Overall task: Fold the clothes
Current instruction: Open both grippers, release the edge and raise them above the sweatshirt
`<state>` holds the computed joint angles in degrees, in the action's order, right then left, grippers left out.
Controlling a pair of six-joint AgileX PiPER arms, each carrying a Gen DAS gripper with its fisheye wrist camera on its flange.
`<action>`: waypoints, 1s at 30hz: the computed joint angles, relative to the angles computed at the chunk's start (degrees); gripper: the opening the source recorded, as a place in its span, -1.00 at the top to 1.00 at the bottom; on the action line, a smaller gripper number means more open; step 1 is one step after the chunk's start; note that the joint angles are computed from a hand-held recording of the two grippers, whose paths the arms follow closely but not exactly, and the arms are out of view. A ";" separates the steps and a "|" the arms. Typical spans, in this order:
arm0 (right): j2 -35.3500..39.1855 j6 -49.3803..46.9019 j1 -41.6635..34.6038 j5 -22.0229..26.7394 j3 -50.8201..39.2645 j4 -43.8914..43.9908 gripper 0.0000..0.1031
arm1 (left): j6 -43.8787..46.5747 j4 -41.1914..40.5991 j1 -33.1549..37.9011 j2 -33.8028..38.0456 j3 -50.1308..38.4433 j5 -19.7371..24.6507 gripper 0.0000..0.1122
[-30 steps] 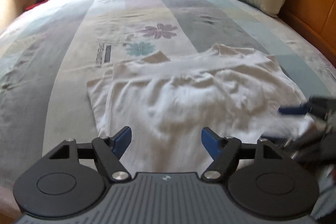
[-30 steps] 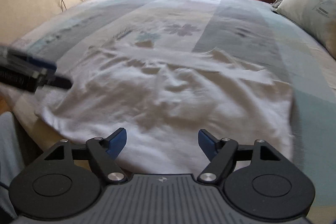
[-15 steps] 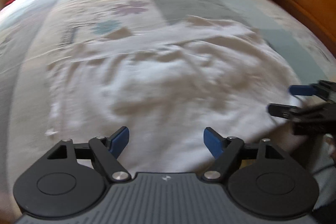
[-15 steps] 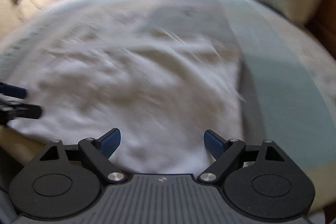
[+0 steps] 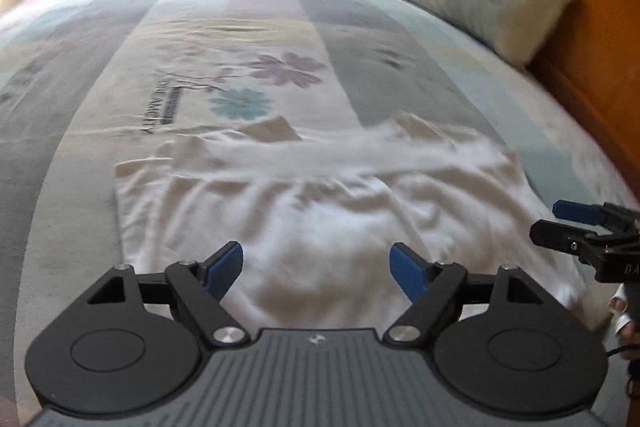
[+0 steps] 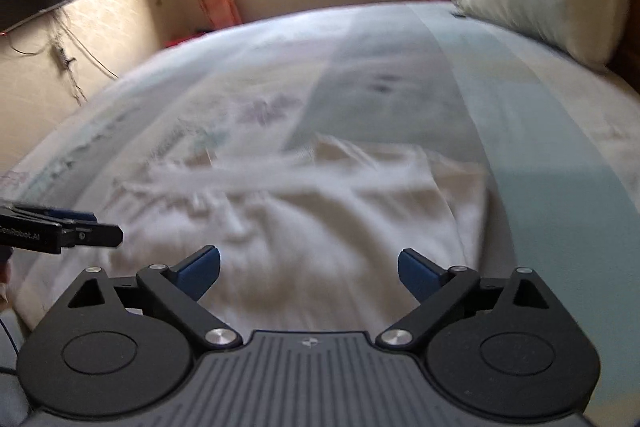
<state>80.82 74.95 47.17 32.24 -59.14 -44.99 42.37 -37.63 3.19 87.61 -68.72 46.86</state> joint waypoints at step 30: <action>7.90 -8.15 -9.50 -3.53 -5.45 8.29 -1.00 | -6.63 -6.62 5.82 13.10 -15.04 5.95 -0.49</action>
